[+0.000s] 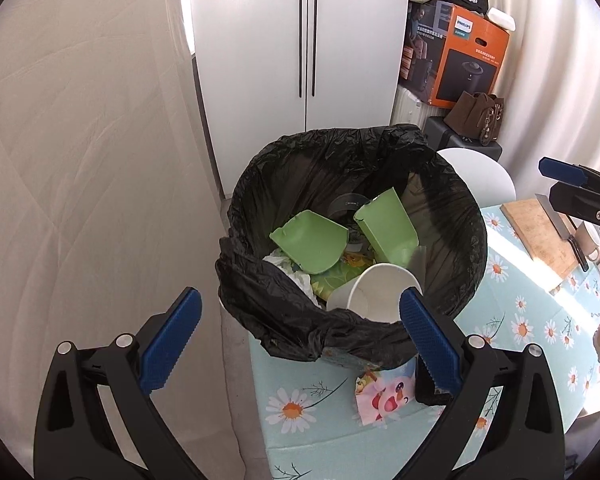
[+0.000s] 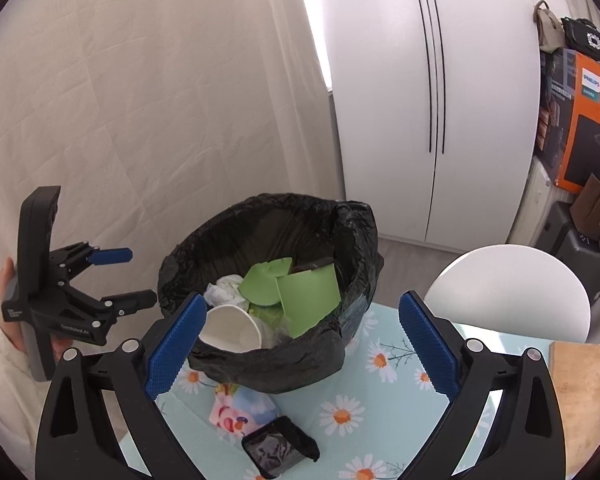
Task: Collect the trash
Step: 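Move both open tools back toward the pink paper and black item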
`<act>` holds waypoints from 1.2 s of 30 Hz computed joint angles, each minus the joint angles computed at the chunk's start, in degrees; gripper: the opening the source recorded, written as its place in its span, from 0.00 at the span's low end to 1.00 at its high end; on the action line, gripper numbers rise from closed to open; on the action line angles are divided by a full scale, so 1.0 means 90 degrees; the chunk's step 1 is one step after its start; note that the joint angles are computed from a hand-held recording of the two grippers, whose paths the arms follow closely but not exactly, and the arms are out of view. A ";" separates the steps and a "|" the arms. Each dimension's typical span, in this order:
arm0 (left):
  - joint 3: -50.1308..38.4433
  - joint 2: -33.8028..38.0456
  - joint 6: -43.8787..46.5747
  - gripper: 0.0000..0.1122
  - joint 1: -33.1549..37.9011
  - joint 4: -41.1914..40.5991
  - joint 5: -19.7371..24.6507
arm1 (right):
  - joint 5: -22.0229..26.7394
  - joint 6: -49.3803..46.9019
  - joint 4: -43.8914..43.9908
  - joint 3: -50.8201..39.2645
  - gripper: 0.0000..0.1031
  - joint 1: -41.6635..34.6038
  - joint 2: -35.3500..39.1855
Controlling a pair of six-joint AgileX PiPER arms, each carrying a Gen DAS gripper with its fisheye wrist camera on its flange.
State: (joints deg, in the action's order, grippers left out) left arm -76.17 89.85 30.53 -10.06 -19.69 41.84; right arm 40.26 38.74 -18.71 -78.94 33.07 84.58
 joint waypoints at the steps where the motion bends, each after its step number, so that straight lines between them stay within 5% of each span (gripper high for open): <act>1: 0.0187 -0.0122 -0.0090 0.86 -0.0016 0.0071 -0.0073 | 0.0004 -0.0020 0.0036 0.0124 0.90 0.0038 -0.0069; 12: 0.1750 -0.1027 -0.0465 0.86 -0.0144 -0.0050 -0.0630 | 0.0138 -0.0118 0.0239 0.1297 0.90 0.0378 -0.0605; 19: 0.2610 -0.1385 -0.0924 0.86 -0.0279 0.0114 -0.0966 | -0.0413 -0.1084 0.1127 0.2059 0.90 0.0242 -0.0560; 36: 0.4521 -0.1678 -0.2035 0.86 -0.0399 0.0879 -0.2050 | -0.1365 -0.3664 0.2752 0.2376 0.90 0.0377 0.1154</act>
